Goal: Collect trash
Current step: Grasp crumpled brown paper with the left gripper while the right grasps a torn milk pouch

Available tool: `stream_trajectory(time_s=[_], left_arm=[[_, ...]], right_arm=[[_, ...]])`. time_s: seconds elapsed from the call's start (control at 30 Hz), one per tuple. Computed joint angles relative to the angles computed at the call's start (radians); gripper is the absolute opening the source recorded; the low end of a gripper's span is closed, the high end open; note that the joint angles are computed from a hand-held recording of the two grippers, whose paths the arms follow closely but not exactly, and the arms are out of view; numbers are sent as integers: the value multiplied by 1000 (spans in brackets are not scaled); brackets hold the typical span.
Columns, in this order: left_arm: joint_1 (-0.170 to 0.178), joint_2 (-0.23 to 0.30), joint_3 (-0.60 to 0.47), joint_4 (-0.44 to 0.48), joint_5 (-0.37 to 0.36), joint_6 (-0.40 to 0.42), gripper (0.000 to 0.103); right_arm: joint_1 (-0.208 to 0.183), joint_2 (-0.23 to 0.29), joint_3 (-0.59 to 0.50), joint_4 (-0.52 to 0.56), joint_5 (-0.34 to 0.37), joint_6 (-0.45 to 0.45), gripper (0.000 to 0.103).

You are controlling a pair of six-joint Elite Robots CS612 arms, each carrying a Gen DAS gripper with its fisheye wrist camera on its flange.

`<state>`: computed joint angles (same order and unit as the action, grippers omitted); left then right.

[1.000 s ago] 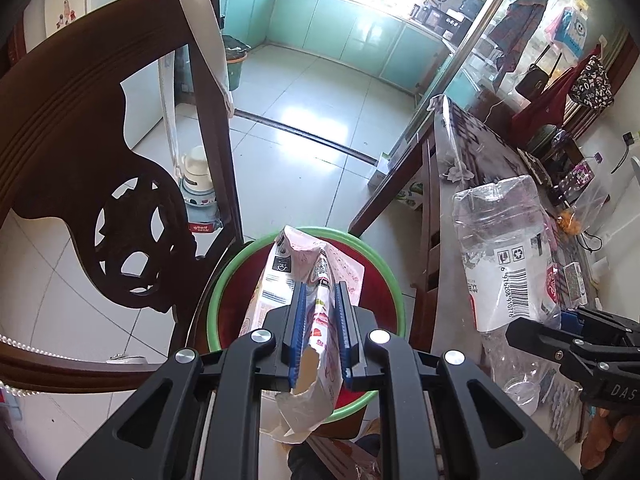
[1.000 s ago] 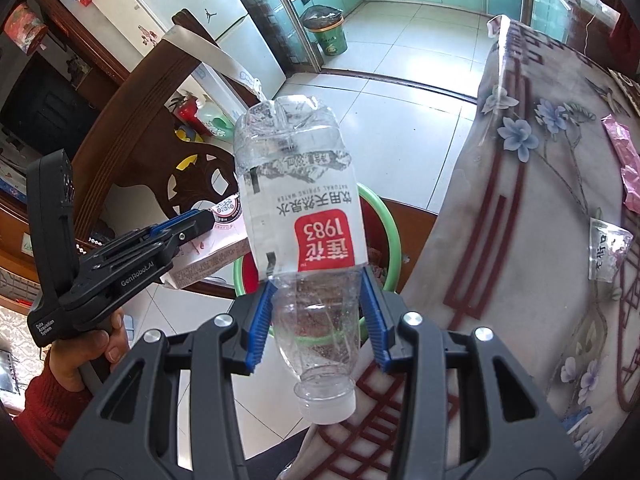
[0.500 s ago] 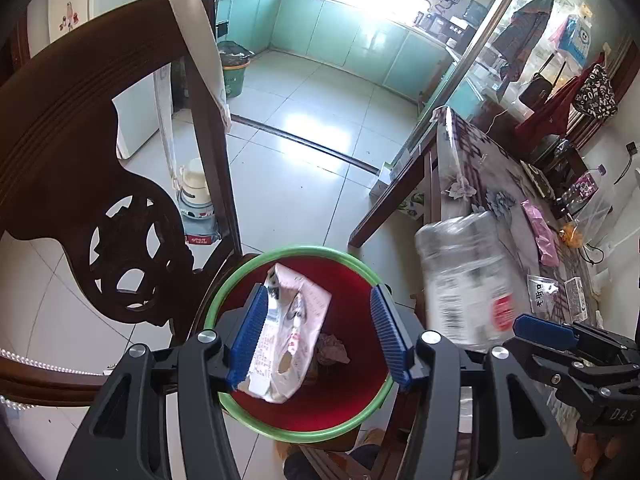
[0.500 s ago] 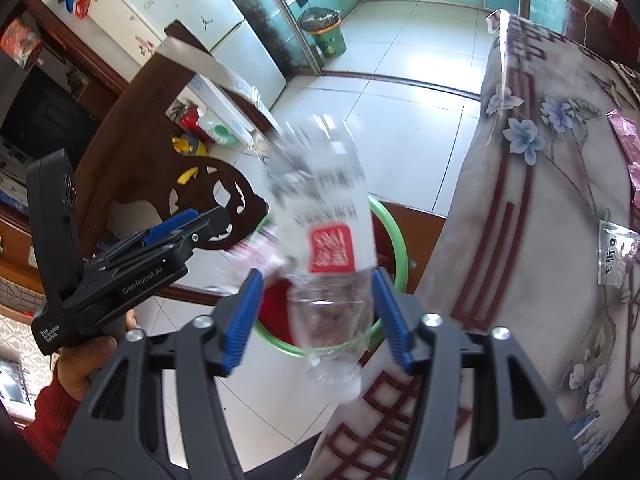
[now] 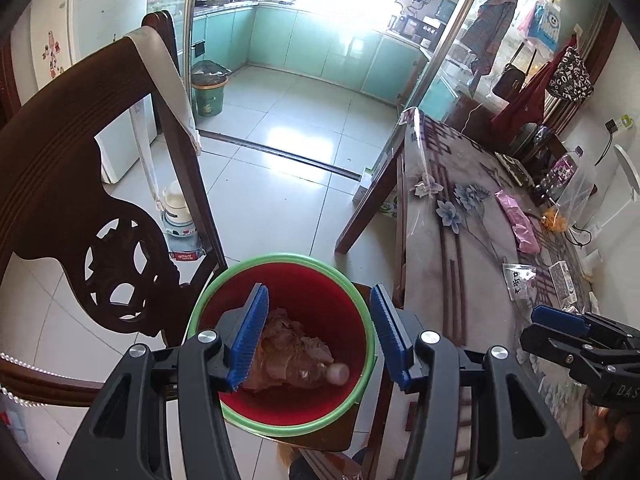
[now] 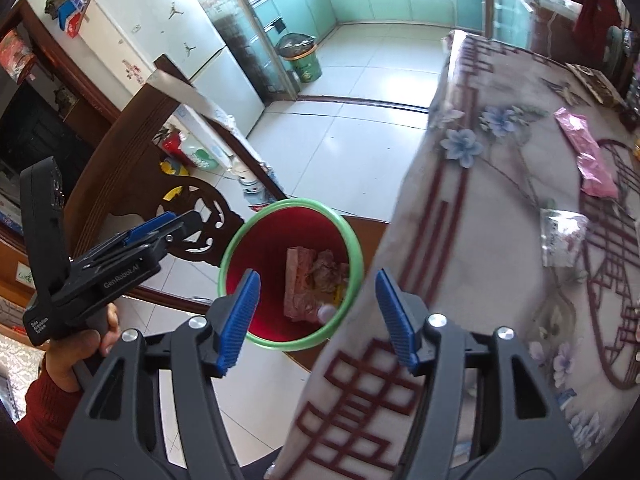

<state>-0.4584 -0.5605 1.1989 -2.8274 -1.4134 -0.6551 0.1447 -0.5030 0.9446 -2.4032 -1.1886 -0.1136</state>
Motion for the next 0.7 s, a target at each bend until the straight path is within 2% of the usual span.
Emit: stream_trajectory(time_s=[0.23,0.4,0.57,0.7], left_arm=[[-21,22,-44,32,-47,37,50],[-47,50,-109,64,-81,80,50],[-86,83,-189,100,-94,98,50],[-123,118,-268,156,-103,84,50]], right_arm=[[-44,-52,118,-65,-54,96,58],[-97,-96,215,-119,-135,159,58],[-177,-131,288,-168,-255,193,65],[-250,-133,297,-198,-312,227,65]])
